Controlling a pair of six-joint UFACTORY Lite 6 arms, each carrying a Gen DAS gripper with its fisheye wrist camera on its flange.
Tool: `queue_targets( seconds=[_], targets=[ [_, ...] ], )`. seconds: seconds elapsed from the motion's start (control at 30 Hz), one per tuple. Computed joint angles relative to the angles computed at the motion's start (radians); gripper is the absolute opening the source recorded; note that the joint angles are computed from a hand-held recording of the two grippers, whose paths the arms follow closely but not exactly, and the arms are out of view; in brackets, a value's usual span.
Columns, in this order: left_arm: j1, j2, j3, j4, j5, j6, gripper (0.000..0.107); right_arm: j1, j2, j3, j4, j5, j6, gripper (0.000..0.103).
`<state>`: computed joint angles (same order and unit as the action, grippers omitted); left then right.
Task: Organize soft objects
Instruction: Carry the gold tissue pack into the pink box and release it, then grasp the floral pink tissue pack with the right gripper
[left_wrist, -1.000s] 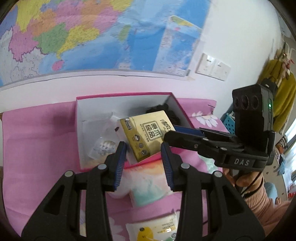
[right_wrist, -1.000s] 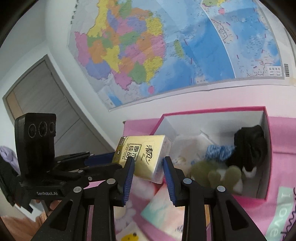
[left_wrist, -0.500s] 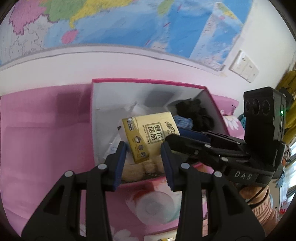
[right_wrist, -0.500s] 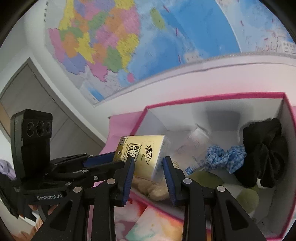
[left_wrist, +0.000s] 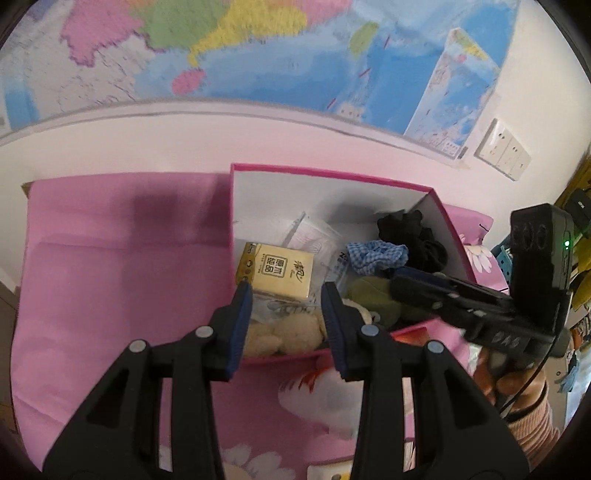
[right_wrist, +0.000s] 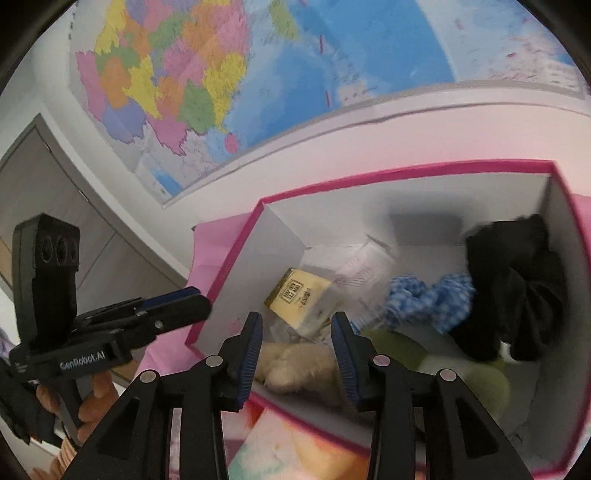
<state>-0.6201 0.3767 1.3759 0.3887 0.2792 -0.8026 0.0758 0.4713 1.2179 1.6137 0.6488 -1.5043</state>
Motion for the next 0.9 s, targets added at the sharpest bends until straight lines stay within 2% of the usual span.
queue_targets(
  seconds=[0.23,0.37,0.47,0.6,0.83,0.9],
  targets=[
    [-0.073,-0.319,-0.354,0.428,-0.085,-0.445,0.04,-0.107,-0.272,-0.297,0.022,0.164,-0.149,0.04],
    [-0.172,-0.483,-0.549,0.717,-0.028,-0.76,0.041,-0.165,-0.428,-0.46,-0.042,0.264,-0.185,0.041],
    [-0.244,-0.547,-0.668,0.791,0.008,-0.883,0.041,-0.185,-0.508,-0.558,-0.101,0.324,-0.194,0.041],
    [-0.328,-0.601,-0.796,0.778,0.048,-0.956,0.041,-0.16,-0.569,-0.681,-0.167,0.372,-0.216,0.042],
    [-0.461,-0.69,-1.006,0.927,0.053,-1.334,0.041,0.016,-0.547,-0.812,-0.129,0.307,-0.286,0.042],
    [-0.488,-0.72,-1.042,0.925,0.068,-1.372,0.041,0.08,-0.506,-0.826,-0.087,0.302,-0.314,0.042]
  ],
)
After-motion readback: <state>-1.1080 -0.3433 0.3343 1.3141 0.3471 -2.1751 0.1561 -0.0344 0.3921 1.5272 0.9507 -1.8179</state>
